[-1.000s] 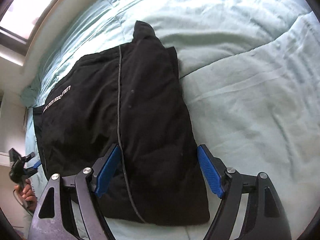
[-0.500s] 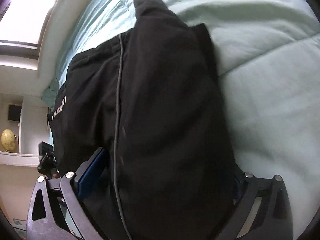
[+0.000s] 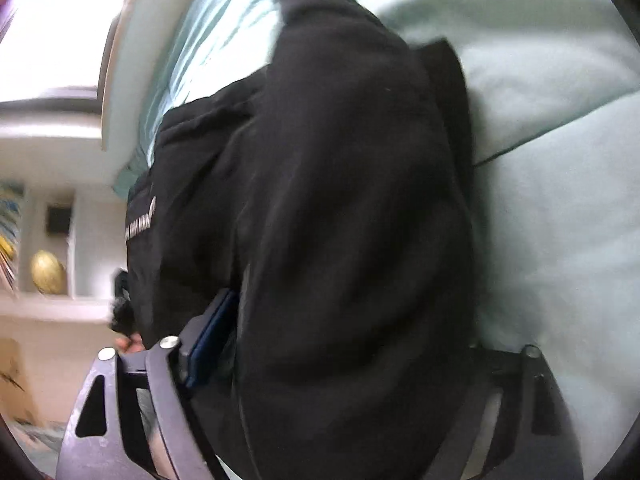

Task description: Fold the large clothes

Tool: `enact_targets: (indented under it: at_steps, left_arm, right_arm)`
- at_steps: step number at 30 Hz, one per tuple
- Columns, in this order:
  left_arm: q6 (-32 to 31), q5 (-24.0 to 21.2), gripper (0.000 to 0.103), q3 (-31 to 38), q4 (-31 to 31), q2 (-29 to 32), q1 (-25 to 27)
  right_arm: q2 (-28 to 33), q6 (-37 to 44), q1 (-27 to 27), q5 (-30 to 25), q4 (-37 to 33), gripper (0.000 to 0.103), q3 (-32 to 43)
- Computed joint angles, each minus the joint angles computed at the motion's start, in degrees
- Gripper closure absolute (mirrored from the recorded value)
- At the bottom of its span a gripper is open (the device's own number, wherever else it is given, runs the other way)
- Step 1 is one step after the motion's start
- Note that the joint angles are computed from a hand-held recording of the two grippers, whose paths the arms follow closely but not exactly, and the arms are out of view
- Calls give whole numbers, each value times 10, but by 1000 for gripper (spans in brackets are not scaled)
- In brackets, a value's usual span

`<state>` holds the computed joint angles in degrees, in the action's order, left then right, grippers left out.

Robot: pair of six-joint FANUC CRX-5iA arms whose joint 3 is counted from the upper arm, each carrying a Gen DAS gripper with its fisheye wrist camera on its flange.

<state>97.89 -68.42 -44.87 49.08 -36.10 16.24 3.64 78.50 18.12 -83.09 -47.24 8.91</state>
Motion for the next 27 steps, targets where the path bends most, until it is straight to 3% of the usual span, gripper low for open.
enact_targets:
  at_steps: [2, 4, 5, 10, 14, 19, 22, 24, 27]
  left_arm:
    - [55, 10, 62, 56, -74, 8, -37]
    - [118, 15, 71, 123, -150, 9, -86]
    - [145, 21, 72, 158, -182, 9, -117]
    - [278, 23, 74, 358, -356, 63, -289]
    - [341, 13, 74, 449, -434, 70, -345]
    - [433, 28, 73, 454, -482, 42, -357]
    - [498, 32, 73, 426, -505, 28, -374]
    - [510, 38, 73, 384, -475, 14, -354]
    - [493, 30, 73, 310, -415, -13, -310]
  right_arm:
    - [-8, -14, 17, 17, 22, 24, 1]
    - [-34, -14, 39, 33, 57, 54, 1]
    - [-48, -13, 46, 37, 66, 57, 3]
    - [-87, -30, 97, 40, 131, 61, 46]
    - [-77, -21, 102, 14, 150, 61, 121]
    - [-16, -3, 87, -57, 150, 59, 271]
    - [26, 4, 110, -95, 186, 59, 330]
    - [43, 10, 109, -114, 192, 59, 339]
    - [51, -1, 110, -117, 186, 58, 295]
